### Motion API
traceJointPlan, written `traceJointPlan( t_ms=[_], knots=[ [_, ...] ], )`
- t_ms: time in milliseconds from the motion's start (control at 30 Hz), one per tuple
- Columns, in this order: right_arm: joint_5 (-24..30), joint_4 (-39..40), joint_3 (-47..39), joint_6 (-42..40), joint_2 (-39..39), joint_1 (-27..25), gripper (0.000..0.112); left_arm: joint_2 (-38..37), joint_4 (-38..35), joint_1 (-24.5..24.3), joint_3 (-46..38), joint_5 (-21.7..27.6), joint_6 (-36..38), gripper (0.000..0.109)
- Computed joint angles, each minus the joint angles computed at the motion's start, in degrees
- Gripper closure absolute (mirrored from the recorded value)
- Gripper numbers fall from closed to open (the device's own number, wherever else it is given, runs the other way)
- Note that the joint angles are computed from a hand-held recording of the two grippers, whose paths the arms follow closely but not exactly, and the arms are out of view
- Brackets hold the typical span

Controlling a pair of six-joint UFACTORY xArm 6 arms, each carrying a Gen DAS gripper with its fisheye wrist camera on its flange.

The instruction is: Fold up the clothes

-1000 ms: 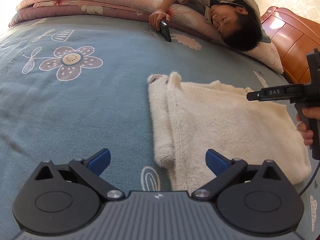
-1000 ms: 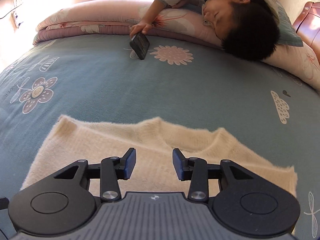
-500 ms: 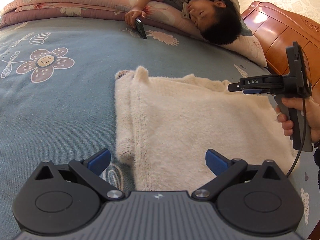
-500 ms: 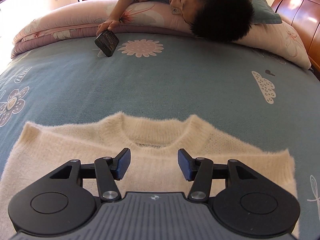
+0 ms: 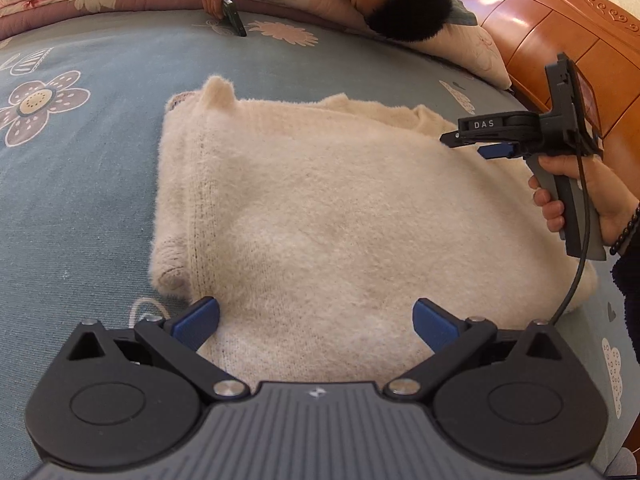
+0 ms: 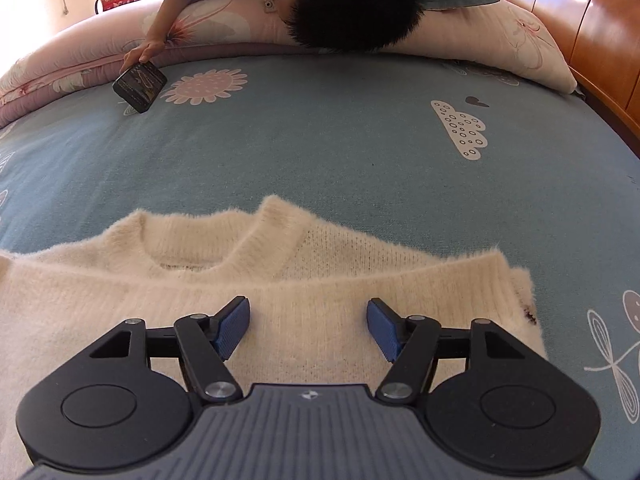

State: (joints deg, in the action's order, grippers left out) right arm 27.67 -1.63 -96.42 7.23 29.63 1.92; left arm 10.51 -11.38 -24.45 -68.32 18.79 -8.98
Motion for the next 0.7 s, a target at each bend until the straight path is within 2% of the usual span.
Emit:
traceJointPlan(
  t_ms=[133,267,333,500,700],
  knots=[
    [-0.6,0.7,-2.8,-0.8,2.5,-0.3,0.034,0.2,-0.9,0.1,0.2,-0.6,0.6,0.006],
    [-2.5,5.2,0.4,-3.6,-1.2,-1.2,0.034,0.2,-0.7,0.1,0.2,-0.7,0.5,0.006],
    [-3.3,4.2,3.1,-2.2,-4.0,-2.0,0.033,0.2,-1.3,0.1,0.2,-0.7,0.9,0.006],
    [-1.7,3.6,6.2,0.3,-7.1,-4.7,0.032,0.0,-5.0,0.2,0.7,-1.5,3.1,0.006],
    [-3.6,6.6,5.6,0.1,-3.4,-5.6,0.030,0.1,-6.5,0.1,1.0,-2.2,4.4,0.006]
  ],
)
